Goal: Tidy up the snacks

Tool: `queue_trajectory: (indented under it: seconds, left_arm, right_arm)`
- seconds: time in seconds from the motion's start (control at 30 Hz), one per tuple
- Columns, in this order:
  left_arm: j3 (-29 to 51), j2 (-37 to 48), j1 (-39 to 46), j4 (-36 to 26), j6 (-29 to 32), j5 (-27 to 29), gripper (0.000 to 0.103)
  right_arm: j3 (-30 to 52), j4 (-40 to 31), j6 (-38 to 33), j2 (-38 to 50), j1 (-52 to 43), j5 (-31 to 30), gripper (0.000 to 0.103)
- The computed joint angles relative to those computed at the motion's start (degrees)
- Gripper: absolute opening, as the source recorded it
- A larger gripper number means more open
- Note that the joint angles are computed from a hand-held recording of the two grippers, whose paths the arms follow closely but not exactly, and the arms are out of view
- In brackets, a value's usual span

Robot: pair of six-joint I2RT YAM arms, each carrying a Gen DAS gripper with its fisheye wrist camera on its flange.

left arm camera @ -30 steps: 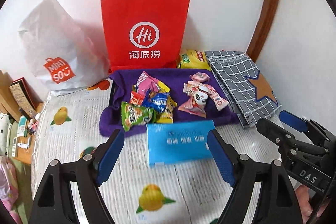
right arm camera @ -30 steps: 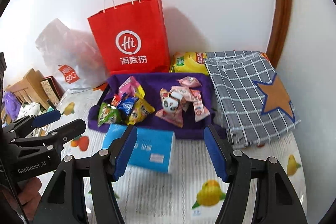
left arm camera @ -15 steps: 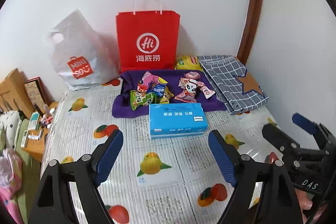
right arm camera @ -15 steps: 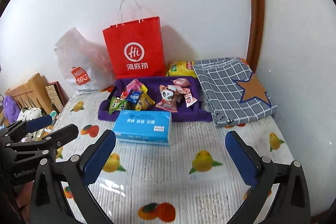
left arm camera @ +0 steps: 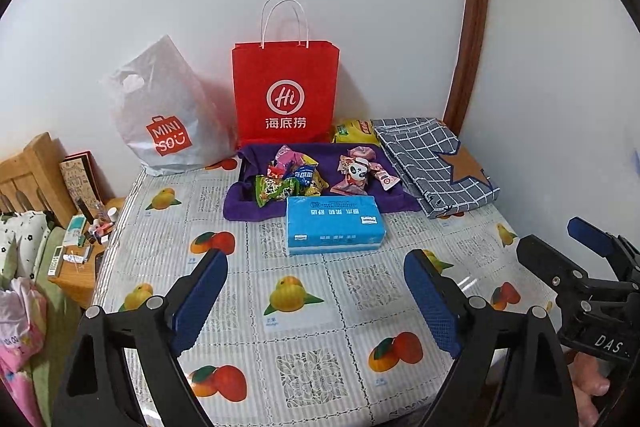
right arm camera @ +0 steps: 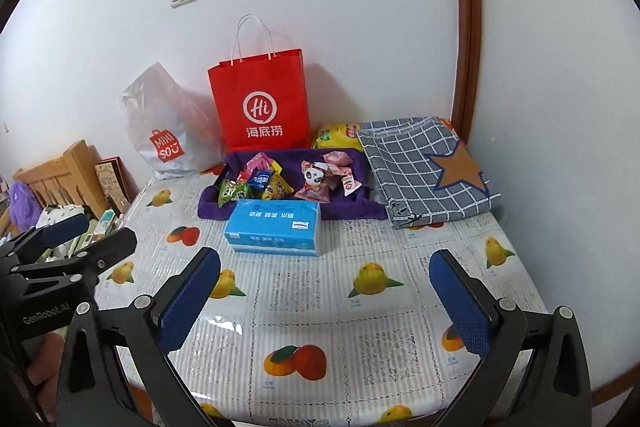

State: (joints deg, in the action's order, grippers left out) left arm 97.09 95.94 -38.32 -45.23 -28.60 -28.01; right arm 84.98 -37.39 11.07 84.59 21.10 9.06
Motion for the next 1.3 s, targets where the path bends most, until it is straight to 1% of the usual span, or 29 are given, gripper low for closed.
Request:
queue_trajectory:
  seconds: [0.37, 0.77, 1.3]
  left_arm:
    - [-0.82, -0.71, -0.72, 0.41, -0.48, 0.23, 0.089]
    - [0.28, 0.31, -1.65, -0.51, -0.47, -0.28, 0.089]
    - [1.06, 1.0, -2.15, -0.51, -0.37, -0.09, 0.09]
  right_arm:
    - [-0.58, 0.11, -0.08, -0.22, 2.12, 2.12, 0.103]
    - [-2.07, 1.07, -0.13, -1.66, 1.79, 1.85, 0.103]
    - [-1.49, 0.51, -0.78, -1.74, 1.78, 2.43, 0.103]
